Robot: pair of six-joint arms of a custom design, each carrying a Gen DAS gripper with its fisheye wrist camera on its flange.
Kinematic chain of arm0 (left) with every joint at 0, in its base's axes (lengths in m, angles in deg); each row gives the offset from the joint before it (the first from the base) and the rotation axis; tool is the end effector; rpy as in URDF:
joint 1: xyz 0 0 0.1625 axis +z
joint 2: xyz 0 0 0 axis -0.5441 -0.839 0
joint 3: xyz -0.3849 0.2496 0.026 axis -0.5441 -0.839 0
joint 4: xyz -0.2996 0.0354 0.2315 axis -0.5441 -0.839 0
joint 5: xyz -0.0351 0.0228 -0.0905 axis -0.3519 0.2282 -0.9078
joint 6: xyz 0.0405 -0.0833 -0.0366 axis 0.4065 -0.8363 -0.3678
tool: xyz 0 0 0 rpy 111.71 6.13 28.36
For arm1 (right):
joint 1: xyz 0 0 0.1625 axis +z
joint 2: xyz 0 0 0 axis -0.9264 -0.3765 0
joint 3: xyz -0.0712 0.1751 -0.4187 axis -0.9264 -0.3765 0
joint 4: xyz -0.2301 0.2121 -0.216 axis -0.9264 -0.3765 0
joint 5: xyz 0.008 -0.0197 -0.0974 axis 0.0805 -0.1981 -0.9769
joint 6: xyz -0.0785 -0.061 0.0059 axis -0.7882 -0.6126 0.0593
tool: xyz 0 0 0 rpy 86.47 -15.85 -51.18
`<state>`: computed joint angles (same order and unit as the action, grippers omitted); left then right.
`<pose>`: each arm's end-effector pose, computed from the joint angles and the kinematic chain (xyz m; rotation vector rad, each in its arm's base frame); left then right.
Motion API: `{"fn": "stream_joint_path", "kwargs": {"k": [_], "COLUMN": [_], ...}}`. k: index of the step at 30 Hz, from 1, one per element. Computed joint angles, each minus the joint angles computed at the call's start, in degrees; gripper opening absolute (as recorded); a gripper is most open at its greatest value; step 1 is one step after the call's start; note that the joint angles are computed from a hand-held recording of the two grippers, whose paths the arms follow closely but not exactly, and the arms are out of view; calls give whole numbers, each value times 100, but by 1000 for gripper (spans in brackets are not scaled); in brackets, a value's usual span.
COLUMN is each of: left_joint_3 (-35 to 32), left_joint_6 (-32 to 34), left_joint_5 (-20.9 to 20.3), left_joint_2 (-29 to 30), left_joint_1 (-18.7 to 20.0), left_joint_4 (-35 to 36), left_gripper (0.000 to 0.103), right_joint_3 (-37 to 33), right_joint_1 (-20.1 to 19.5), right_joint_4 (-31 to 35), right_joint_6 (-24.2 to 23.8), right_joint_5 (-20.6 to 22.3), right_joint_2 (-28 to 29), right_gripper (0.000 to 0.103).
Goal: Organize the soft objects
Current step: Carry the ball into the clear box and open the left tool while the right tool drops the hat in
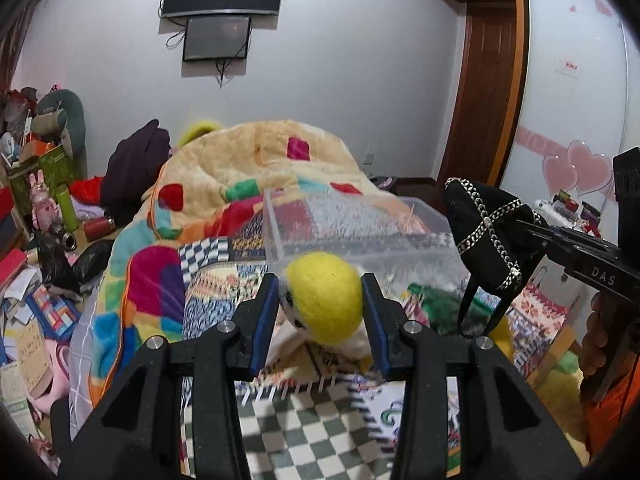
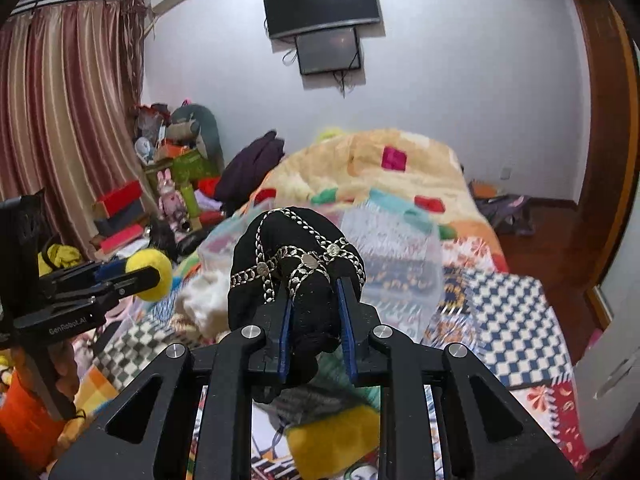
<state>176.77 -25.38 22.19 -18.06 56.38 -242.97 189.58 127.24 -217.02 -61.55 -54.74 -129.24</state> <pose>-0.2601 -0.3421 -0.0113 0.8093 2.3512 -1.1091 -0.0058 -0.3355 0.2470 0.7744 -2.3269 1.1876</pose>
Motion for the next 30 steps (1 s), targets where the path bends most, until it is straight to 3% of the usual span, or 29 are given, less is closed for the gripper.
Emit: {"fn": "stream_joint_path", "kwargs": {"k": [5,15,23,30], "left_joint_3": [-349,-1112,-1683,-2163], "left_joint_6": [463,1073,1098,995], "left_joint_5": [3,-251,-540,-911], "left_joint_2": [-105,-288,-355,-371], "left_joint_1": [137,550,949,1310], "left_joint_4": [-32,494,1810,2919], "left_gripper": [41,41,41,41], "right_joint_3": [-306,-916,-1205,-1492], "right_joint_1": [190,560,725,791], "right_joint_4": [316,614,574,922], "right_joint_6": [362,754,608,520], "right_joint_5": [-91,-370,-832,-1382], "right_joint_2": [-359,-421,-71,95], "right_gripper": [19,19,19,19]}}
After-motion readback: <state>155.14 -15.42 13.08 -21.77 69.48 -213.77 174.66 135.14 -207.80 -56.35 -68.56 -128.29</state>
